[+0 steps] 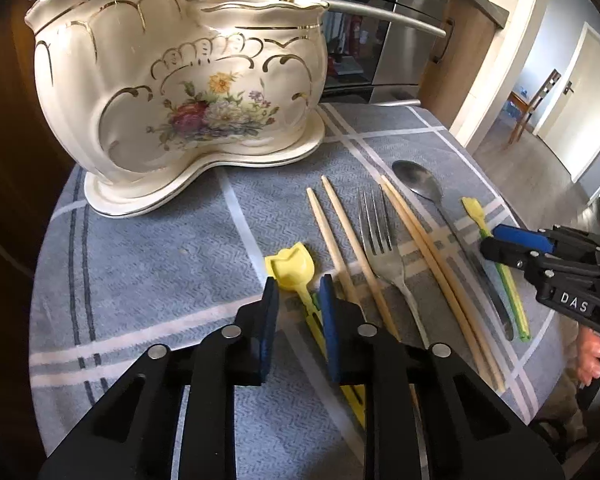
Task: Organize utensils
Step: 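Close the left tool on one yellow spatula while the right tool grasps the other, then lift both yellow spatulas and lower them into the ceramic holder cups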
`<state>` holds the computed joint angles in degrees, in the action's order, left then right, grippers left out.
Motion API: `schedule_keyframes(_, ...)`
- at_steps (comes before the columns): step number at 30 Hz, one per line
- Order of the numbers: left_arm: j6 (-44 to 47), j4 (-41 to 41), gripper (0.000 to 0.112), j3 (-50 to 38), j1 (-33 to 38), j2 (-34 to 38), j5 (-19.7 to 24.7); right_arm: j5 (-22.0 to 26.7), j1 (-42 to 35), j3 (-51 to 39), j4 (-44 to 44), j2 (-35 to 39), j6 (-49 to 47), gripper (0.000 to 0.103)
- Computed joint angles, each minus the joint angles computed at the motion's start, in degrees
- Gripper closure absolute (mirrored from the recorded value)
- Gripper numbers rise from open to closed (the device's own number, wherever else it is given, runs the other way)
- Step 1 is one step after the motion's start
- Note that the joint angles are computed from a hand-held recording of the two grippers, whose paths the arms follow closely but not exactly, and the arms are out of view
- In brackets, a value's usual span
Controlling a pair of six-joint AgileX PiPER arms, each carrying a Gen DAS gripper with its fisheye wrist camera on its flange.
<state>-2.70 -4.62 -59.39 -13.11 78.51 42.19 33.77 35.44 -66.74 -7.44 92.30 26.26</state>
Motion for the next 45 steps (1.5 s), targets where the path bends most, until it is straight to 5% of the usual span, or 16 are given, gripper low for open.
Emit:
schedule_keyframes(6, -1.8, 3.3, 0.091, 0.0, -2.5, 0.1, -0.2, -0.1, 0.9, -1.0, -3.8, 1.2, 2.8, 0.079)
schedule_keyframes(11, -2.1, 4.6, 0.098, -0.3, -3.3, 0.6, -0.6, -0.6, 0.8, -1.1, -5.4, 1.5, 4.4, 0.092)
schedule_keyframes(17, 6.2, -5.7, 0.103, 0.8, 2.2, -0.3, -0.7, -2.8, 0.7, 0.5, -5.8, 0.1, 5.4, 0.093)
schedule_keyframes(34, 13.7, -12.3, 0.103, -0.5, 7.8, -8.8, 1.2, -5.1, 4.9, -0.5, -15.9, -5.2, 14.9, 0.093)
schedule_keyframes(45, 22.0, -21.3, 0.103, -6.5, 16.2, -11.4, 5.7, -3.8, 6.8, -11.8, -13.4, -2.2, 9.9, 0.093)
